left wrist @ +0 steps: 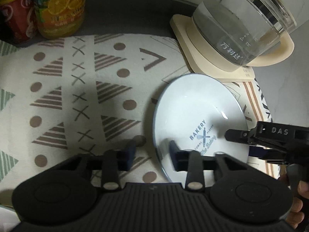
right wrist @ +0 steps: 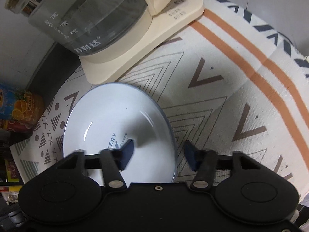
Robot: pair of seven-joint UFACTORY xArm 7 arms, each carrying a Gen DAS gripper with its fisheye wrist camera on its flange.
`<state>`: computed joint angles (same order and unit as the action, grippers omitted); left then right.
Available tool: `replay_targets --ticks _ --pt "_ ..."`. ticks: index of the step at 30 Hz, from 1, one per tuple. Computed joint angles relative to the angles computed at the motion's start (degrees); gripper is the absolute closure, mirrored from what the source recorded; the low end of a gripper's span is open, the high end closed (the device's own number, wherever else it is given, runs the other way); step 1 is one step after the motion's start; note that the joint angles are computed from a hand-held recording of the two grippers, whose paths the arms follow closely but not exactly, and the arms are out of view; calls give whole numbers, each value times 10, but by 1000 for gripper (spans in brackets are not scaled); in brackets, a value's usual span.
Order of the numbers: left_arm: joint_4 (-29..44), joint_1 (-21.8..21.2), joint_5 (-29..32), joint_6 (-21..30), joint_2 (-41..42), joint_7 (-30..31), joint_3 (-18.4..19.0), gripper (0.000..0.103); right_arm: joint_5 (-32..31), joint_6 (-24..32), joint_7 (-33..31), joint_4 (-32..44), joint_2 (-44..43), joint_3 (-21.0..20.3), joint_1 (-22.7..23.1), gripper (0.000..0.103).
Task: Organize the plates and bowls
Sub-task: 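Close both grippers on the 'Bakery' plate rim and lift it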
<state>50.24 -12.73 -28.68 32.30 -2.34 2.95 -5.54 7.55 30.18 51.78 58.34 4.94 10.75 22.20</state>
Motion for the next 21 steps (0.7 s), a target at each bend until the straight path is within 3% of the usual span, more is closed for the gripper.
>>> replay_targets --ticks 4,6,10,17,21 --pt "0 -2 -33 2 1 33 0 92 -21 -5 20 -10 -7 -2 4 83" --pt "-5 -3 -23 -7 -5 30 -2 92 -31 -32 43 -32 -22 -3 5 88" --pt "-13 -3 -35 -19 -17 34 3 92 -34 -91 30 -64 -45 1 3 95" --pt "-27 0 -15 -26 -53 17 14 92 -58 -149 52 -77 -73 10 2 96" --pt "-42 -1 -9 -38 -83 10 22 91 -81 -144 74 -62 -78 16 3 96"
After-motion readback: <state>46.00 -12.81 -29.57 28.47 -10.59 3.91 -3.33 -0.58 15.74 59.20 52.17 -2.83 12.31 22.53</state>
